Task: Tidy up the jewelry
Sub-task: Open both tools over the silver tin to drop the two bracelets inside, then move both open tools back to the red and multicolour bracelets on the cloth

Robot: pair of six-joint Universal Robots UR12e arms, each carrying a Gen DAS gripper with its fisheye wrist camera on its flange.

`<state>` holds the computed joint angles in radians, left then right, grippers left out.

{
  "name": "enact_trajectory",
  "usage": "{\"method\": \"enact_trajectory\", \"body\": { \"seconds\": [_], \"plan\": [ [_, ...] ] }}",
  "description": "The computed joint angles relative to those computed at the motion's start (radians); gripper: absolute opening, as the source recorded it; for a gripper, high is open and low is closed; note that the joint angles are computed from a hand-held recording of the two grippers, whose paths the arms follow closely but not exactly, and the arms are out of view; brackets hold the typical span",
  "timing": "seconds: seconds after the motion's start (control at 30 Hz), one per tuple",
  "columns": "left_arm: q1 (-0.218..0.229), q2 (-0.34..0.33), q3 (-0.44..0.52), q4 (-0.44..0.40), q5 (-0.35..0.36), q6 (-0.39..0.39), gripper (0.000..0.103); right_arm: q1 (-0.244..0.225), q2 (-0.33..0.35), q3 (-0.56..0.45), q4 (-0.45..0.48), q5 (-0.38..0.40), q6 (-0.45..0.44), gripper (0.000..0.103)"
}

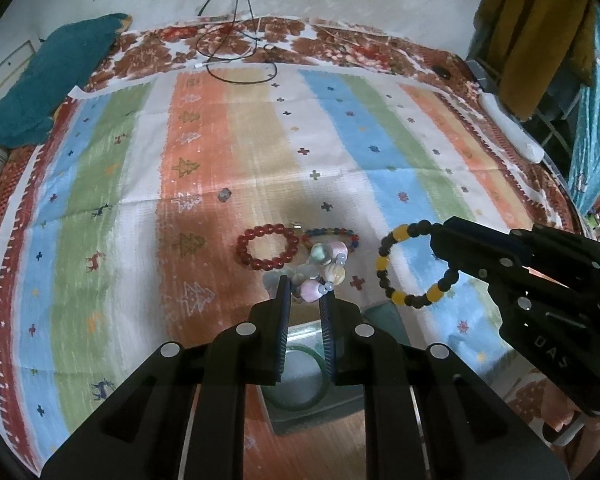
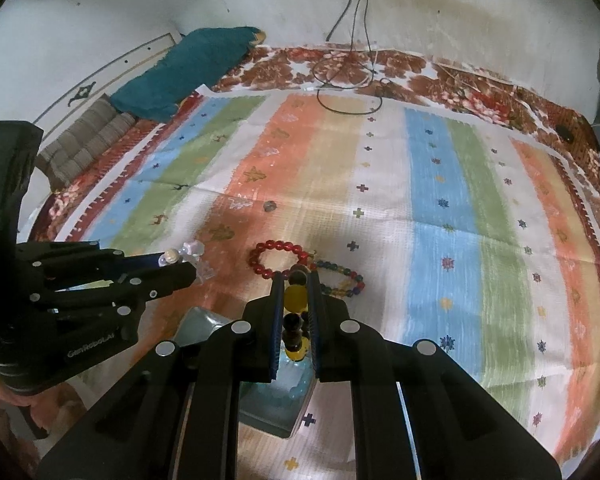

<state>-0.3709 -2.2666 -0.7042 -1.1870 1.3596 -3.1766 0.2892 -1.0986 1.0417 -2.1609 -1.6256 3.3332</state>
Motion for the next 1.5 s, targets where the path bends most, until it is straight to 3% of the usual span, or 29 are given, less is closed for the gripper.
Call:
{"method": "enact_trajectory", "body": {
  "seconds": [0.57,0.7,0.77,0.83,0.9,1.5],
  "plan": [
    [-0.005,0.086,-0.152,0.080,-0.006,0.009,0.014,0.020,-0.055,0.085,-0.042,0.015,-0.025,0.012],
    [-0.006,0.090,-0.153,0.031,-0.025,0.013,0.015,0.019,-0.057,0.087,-0.029,0.020,-0.006,0.012],
    [-0.007,0.093,-0.159,0.028,0.005,-0.006,0.015,0.014,-0.056,0.084,-0.017,0.012,0.019,0.014],
    [-0.006,0.093,-0.159,0.031,0.014,-0.018,0.016,0.012,-0.057,0.085,-0.013,0.005,0.033,0.024],
    [-0.002,0.092,-0.156,0.030,0.015,-0.034,0.022,0.009,-0.057,0.084,-0.005,-0.001,0.049,0.028],
    [-0.003,0.059,-0.105,0.014,0.095,-0.084,0.048,-0.003,-0.035,0.052,0.074,-0.026,0.064,0.047]
  ]
}}
